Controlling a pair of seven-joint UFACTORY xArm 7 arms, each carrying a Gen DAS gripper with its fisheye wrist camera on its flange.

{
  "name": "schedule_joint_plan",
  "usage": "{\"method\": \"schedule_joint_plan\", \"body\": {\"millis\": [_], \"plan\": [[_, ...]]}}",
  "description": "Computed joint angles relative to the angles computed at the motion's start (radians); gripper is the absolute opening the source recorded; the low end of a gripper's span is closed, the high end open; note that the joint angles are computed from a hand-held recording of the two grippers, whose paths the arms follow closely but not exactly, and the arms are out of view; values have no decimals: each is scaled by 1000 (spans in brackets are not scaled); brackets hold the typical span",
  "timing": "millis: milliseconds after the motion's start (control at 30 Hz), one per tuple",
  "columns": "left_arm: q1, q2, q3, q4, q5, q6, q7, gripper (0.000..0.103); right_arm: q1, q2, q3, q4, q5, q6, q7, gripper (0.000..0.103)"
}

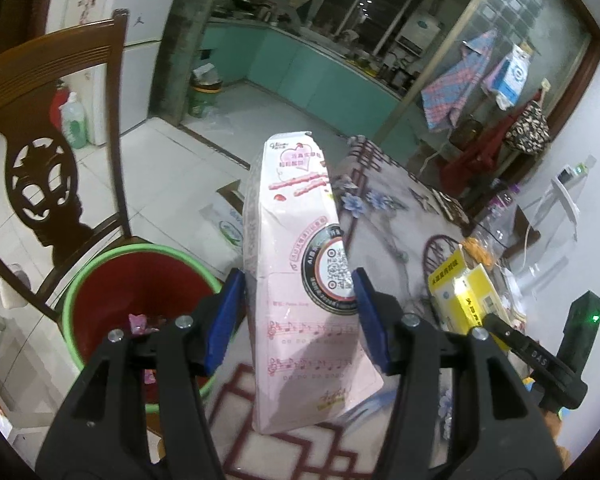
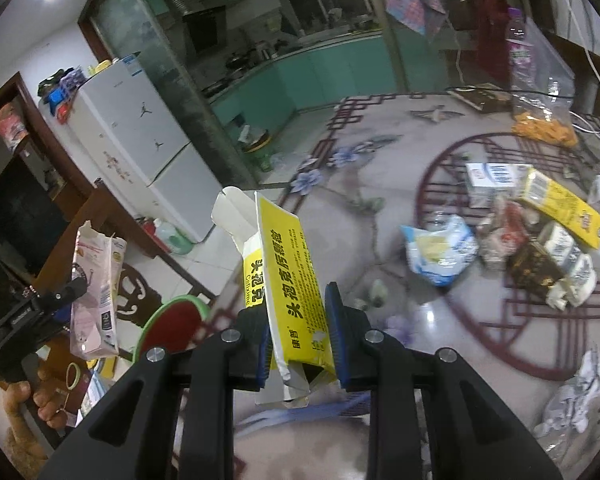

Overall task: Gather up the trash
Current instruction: 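Carry both items to the red bucket and open both tools over it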

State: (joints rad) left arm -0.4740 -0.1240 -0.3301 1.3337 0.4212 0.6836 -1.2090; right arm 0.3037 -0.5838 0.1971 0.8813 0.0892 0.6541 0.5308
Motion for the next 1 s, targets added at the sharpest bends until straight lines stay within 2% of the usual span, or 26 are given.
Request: {"method": "schedule_joint_plan", "body": {"millis": [300,600,867,1000], "plan": [[41,-75,3,-70,-15,21,-5,53,43,120,46,75,2,-74,30,23],[91,-126,-5,-118,-33,114,-26,54,136,318,66,198,32,-125,10,23],[130,-180,-7,-181,-50,178,-50,54,200,505,71,332,75,-128,-32,23],[145,-178,-24,-170,-22,238,-57,54,220,596,77,409,55,-107,-31,23]]}}
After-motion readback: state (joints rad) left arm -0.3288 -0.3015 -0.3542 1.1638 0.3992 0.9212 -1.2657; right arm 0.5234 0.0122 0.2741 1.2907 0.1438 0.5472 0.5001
